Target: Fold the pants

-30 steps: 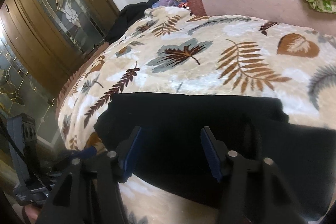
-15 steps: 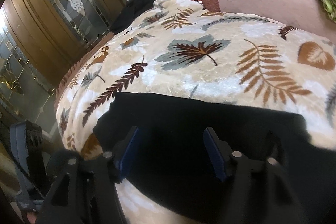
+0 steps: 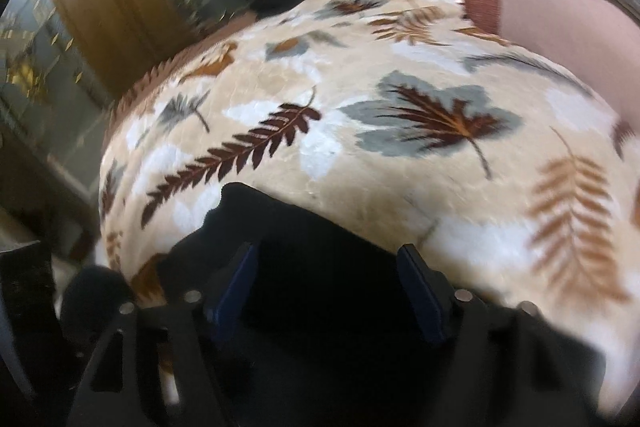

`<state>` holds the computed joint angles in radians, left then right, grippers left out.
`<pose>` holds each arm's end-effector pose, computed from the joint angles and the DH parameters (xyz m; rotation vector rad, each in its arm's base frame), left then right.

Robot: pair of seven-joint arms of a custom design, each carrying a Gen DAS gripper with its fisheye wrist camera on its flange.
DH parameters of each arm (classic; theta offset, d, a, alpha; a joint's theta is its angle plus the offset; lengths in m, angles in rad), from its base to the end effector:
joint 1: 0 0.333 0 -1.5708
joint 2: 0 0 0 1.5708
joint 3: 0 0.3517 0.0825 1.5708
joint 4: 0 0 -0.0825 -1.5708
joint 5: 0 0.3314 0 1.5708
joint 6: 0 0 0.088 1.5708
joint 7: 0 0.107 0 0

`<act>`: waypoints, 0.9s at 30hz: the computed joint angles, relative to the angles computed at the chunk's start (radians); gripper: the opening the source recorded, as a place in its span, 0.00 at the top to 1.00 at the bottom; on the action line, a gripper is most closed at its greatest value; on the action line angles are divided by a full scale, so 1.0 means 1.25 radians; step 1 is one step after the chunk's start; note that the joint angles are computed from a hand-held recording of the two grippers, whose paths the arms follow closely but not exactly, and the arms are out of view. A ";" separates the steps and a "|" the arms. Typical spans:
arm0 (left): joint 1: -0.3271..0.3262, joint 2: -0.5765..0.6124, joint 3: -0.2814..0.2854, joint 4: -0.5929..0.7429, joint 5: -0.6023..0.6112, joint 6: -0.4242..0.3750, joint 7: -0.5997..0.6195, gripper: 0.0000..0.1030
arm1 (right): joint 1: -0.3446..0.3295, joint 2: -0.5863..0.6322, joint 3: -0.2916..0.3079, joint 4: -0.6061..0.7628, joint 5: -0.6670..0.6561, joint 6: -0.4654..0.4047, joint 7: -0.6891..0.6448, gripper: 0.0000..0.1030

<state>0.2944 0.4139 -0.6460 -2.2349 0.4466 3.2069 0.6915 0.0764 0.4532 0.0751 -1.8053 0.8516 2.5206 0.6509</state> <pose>0.5320 -0.2041 0.3729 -2.2805 1.8750 -1.0435 0.6418 0.0843 0.3839 -2.0868 1.3651 0.0247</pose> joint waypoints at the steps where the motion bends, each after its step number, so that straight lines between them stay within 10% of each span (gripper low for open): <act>1: -0.004 0.001 0.003 0.000 0.003 0.004 0.002 0.06 | 0.007 0.014 -0.001 0.014 -0.018 -0.003 -0.004 0.25; 6: -0.044 0.008 0.042 0.016 0.025 0.002 0.014 0.01 | 0.007 0.065 0.003 0.069 -0.042 -0.045 0.017 0.25; 10: -0.075 0.010 0.077 0.023 0.037 0.018 0.027 0.05 | -0.005 0.069 0.017 0.064 -0.007 -0.053 0.012 0.63; 12: -0.118 -0.002 0.134 0.033 0.099 0.013 -0.024 0.48 | -0.013 0.058 0.020 0.056 0.010 -0.058 0.008 0.76; 14: -0.096 -0.001 0.104 0.031 0.045 -0.002 0.036 0.69 | -0.030 0.035 0.023 0.041 0.046 -0.061 -0.002 0.86; 17: -0.054 -0.015 0.068 0.003 0.036 0.051 0.027 0.78 | -0.069 -0.014 0.036 0.006 0.149 -0.071 -0.066 0.87; 21: -0.139 -0.095 0.150 -0.018 0.098 0.126 0.023 0.81 | -0.115 -0.092 0.016 -0.052 0.301 -0.105 -0.150 0.87; 27: -0.045 -0.097 -0.025 0.032 0.276 0.126 -0.003 0.81 | -0.158 -0.199 -0.071 -0.163 0.420 -0.129 -0.217 0.87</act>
